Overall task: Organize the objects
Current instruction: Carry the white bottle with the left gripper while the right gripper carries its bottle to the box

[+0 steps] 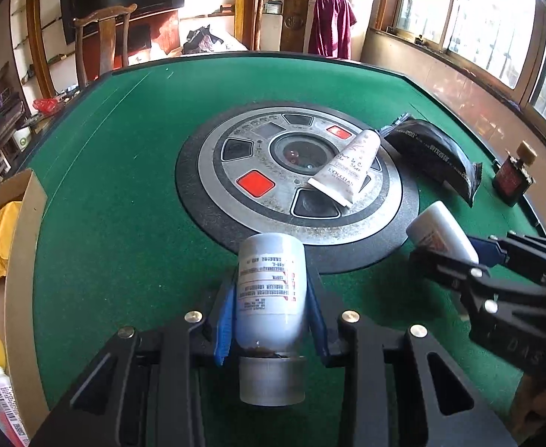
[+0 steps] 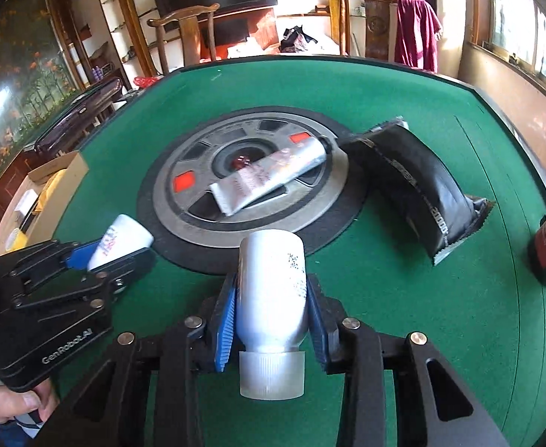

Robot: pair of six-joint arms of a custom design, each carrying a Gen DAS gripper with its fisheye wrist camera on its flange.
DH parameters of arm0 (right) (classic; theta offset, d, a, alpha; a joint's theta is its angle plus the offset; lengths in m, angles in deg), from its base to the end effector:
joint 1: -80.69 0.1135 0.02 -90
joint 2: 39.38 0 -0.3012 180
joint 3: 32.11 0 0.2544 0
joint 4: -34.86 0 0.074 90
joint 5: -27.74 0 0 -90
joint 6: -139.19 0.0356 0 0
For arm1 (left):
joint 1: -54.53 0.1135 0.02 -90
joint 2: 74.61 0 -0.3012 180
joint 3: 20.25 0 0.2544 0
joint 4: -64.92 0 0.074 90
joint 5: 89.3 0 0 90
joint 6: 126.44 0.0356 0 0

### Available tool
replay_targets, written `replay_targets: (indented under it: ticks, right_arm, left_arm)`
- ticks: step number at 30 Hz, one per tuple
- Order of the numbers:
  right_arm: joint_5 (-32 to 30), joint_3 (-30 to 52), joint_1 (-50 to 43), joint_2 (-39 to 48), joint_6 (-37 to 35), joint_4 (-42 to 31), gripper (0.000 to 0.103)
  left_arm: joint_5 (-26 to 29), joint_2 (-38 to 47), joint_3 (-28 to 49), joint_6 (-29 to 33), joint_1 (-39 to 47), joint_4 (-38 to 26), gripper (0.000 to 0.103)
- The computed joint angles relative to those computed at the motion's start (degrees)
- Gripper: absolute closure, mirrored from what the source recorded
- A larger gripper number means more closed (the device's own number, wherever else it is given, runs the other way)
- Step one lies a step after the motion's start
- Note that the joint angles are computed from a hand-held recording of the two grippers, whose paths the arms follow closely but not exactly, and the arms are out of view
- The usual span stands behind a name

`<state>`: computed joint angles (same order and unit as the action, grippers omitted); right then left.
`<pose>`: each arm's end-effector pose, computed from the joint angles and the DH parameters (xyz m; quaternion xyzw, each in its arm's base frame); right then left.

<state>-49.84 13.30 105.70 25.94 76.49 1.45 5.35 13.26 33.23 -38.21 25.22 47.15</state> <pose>0.1830 0.0769 0.2133 0.0529 0.9428 0.0457 0.3260 0.2479 -0.1425 0.1843 0.2378 0.9149 -0.1238 0.3019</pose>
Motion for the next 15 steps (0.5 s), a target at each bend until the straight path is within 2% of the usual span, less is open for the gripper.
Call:
replay_targets:
  ticks: [4,15]
  right_arm:
    - [1.35,-0.35,2.71,0.04,-0.16,0.86,0.066]
    - [0.84,-0.75,3.00,-0.31,-1.60,2.23,0.066]
  left_arm:
    - [1.36,-1.06,-0.94,-0.58,1.24,0.77,0.070]
    - [-2.37,-4.28,-2.97,-0.48,-0.64,2.93,0.070]
